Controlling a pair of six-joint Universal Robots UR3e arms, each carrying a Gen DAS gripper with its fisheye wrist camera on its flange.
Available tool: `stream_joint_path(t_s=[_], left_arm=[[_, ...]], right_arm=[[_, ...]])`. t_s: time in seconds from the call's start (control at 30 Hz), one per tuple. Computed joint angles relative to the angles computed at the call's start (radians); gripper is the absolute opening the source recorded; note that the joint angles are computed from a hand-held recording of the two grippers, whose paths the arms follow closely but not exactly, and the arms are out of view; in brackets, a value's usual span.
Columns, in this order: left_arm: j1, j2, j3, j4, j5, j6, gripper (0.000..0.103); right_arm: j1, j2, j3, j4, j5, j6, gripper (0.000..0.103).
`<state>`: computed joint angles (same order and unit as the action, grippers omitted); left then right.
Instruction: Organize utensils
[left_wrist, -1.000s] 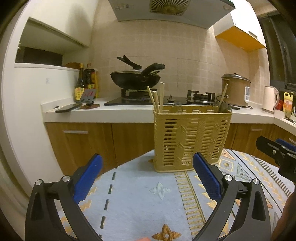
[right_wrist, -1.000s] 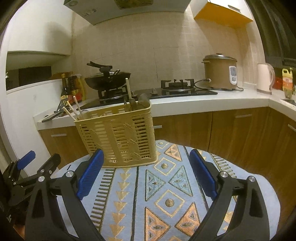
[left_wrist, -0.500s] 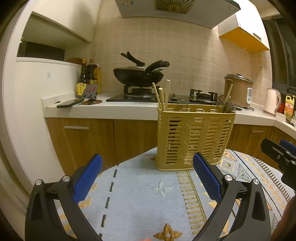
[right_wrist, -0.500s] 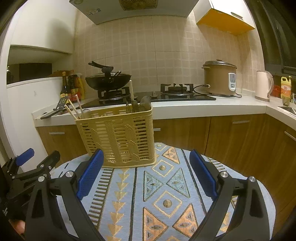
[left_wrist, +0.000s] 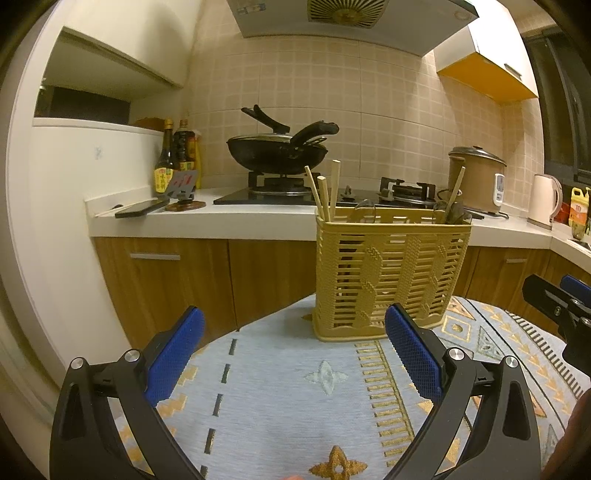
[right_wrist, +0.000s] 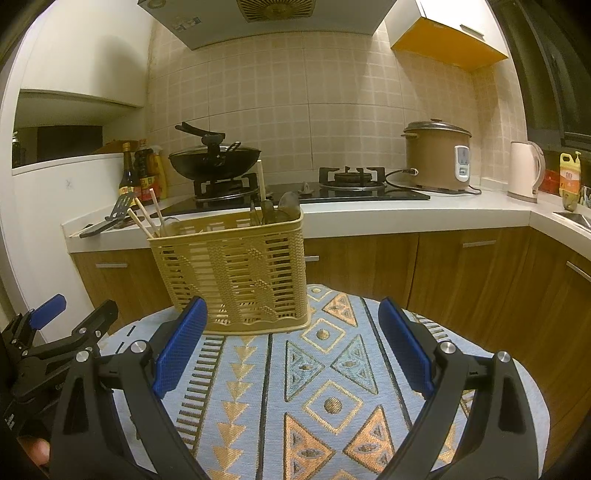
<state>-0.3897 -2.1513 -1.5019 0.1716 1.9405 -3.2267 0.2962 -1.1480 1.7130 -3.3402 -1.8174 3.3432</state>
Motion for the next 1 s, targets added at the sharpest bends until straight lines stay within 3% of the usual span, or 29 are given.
stream_joint_path(t_s=[1.0], left_arm=[[0.002, 0.000, 0.004, -0.010, -0.009, 0.007, 0.095]], right_arm=[[-0.006, -0.006, 0.012, -0.008, 0.012, -0.001, 0.093]])
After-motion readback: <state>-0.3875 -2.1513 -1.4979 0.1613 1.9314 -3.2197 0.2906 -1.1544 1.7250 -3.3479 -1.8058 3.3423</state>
